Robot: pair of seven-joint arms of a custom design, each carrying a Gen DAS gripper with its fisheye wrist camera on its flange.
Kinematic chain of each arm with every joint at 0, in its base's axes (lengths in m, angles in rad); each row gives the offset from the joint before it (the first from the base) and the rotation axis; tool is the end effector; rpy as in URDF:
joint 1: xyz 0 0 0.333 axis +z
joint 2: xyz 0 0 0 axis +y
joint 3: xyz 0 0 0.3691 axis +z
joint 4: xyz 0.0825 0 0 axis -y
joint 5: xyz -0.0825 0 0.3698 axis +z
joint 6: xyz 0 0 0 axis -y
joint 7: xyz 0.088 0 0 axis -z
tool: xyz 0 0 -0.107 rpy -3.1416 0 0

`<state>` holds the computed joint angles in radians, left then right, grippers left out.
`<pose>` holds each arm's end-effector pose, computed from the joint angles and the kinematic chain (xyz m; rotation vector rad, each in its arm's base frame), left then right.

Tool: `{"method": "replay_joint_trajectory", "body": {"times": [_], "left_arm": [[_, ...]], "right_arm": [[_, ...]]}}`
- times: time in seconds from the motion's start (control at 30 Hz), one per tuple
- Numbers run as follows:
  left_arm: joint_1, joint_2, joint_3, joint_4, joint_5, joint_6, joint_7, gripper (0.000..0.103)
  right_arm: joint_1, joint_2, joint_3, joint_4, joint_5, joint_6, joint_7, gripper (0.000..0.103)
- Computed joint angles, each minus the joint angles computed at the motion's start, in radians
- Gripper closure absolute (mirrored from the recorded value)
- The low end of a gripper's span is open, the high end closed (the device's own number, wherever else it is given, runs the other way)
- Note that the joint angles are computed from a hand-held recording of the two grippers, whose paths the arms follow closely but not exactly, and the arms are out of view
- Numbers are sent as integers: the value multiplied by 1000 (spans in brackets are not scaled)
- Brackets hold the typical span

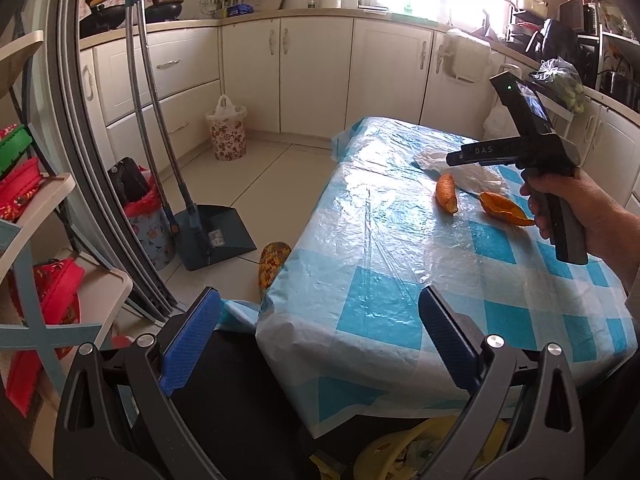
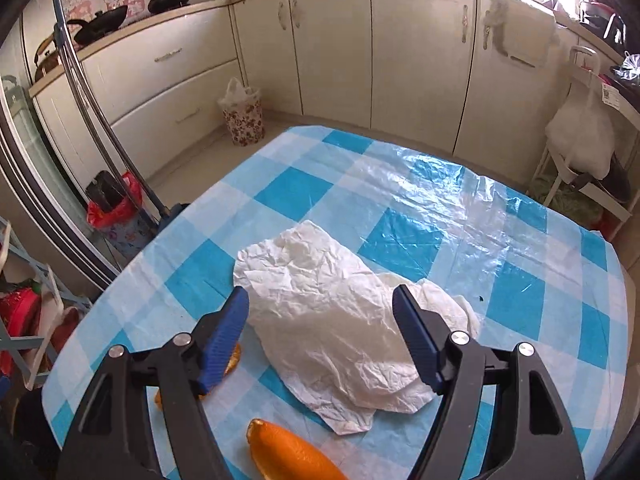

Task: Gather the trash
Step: 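Close the right tool on the white plastic bag and lift it, then grasp the long orange peel with the left tool while the right tool holds the bag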

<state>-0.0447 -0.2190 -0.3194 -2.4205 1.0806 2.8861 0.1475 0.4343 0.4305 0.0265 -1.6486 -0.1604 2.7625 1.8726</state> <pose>0.4158 -0.2220 0.4988 -1.7785 1.6631 -0.8029 0.6504 0.3264 0.4984 -2.0079 1.5109 -0.4690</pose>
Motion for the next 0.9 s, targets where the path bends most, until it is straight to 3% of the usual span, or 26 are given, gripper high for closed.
{"method": "replay_joint_trajectory", "body": {"times": [0.03, 0.07, 0.1, 0.13, 0.17, 0.33, 0.5, 0.6, 0.73, 0.83, 0.9], "left_arm": [[0, 3, 2, 0, -3, 2, 1, 7], [-1, 4, 3, -1, -5, 4, 0, 7], [0, 4, 3, -1, -4, 5, -1, 7], [2, 4, 2, -2, 0, 6, -5, 7], [3, 4, 1, -2, 7, 7, -12, 7], [4, 2, 0, -5, 24, 6, -31, 7], [-4, -5, -7, -1, 50, -13, -48, 7], [-7, -7, -7, 8, 75, -13, -59, 7], [-13, 9, -3, 40, 102, 10, -69, 7], [-22, 38, -2, 87, 127, 22, -73, 7], [-33, 66, 1, 128, 148, 24, -81, 7]], "right_arm": [[3, 12, -2, 14, -4, -15, -2, 37], [-6, 20, 9, 25, 9, -32, -16, 54], [-19, 22, 26, 28, 31, -41, -35, 63], [-25, 21, 32, 27, 43, -41, -45, 81], [-25, 16, 33, 20, 47, -31, -51, 89], [-54, -62, 58, -77, 113, 98, -73, 98], [-127, -170, 125, -209, 248, 258, -130, 98], [-142, -242, 132, -280, 292, 302, -157, 98], [-127, -355, 90, -403, 286, 303, -126, 98], [-118, -413, 51, -471, 190, 237, -35, 98], [-124, -434, 53, -499, 236, 166, -76, 98]]}}
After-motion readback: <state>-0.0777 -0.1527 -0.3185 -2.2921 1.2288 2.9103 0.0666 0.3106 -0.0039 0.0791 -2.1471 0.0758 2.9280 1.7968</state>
